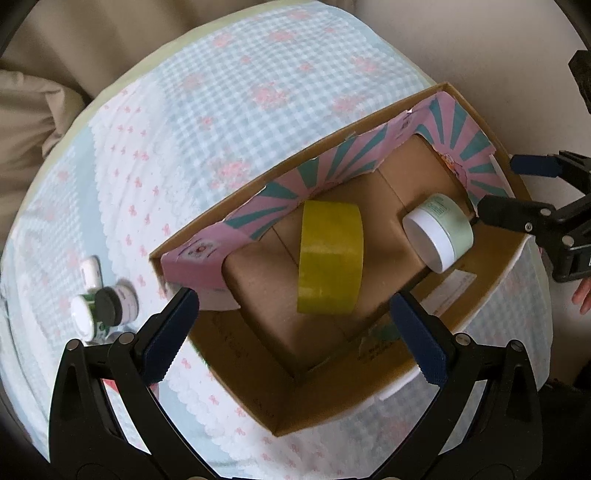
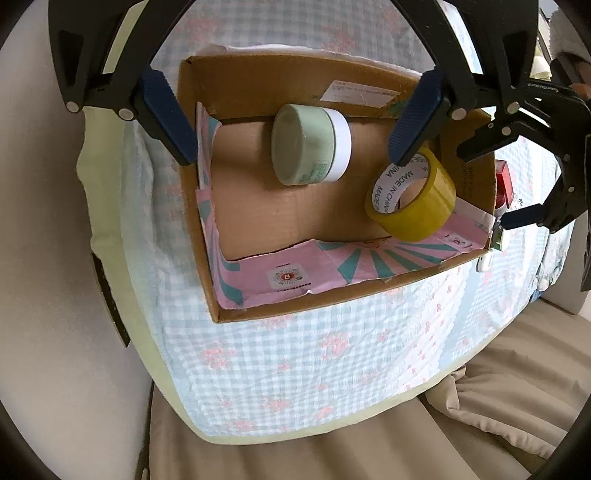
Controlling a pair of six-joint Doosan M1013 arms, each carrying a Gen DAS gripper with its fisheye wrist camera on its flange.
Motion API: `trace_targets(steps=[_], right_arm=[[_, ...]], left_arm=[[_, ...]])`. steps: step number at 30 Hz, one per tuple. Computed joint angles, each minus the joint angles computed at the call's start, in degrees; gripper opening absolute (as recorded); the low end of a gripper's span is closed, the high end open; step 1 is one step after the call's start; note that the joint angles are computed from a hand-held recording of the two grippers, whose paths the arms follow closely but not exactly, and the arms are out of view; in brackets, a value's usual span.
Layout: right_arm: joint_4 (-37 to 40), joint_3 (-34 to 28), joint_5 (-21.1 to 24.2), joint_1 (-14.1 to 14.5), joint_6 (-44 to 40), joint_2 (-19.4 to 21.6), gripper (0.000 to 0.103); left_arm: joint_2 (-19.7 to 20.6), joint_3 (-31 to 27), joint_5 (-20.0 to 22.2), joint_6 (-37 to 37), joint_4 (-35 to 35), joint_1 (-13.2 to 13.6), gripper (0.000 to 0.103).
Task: Organize rigid objects
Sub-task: 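Release both tape rolls into the box and lift both tools away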
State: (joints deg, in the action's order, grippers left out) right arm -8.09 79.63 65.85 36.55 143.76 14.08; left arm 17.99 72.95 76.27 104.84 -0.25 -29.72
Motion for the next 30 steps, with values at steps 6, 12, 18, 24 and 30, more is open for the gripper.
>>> trace_targets(steps=[6, 12, 18, 24, 30], right_arm=[[-2.6, -1.2, 1.9, 1.0, 1.4, -0.4, 0.103], [-4.9, -4.0, 5.6, 2.5, 2.9, -0.4, 0.103], [-7.5, -8.5, 9.4, 4.9, 3.5, -0.1, 0.103], [-9.6, -16.2, 15.4, 8.0, 2.8, 2.5, 0.103], [-14.1, -27.4, 22.3, 12.3, 0.6, 7.7, 0.103]], left_arm=[[-1.3, -0.2, -0.1, -0.1, -0.6, 0.1, 0.103], [-3.2, -0.8, 0.1, 0.1, -1.8, 0.4, 0.103], [-6.0, -1.5, 0.3, 0.4, -3.9, 1.9, 0.103], [-10.0, -0.9, 0.2, 0.5, -6.1, 5.3, 0.103], [-15.2, 2.1, -1.4, 2.5, -6.7, 11.3, 0.103]])
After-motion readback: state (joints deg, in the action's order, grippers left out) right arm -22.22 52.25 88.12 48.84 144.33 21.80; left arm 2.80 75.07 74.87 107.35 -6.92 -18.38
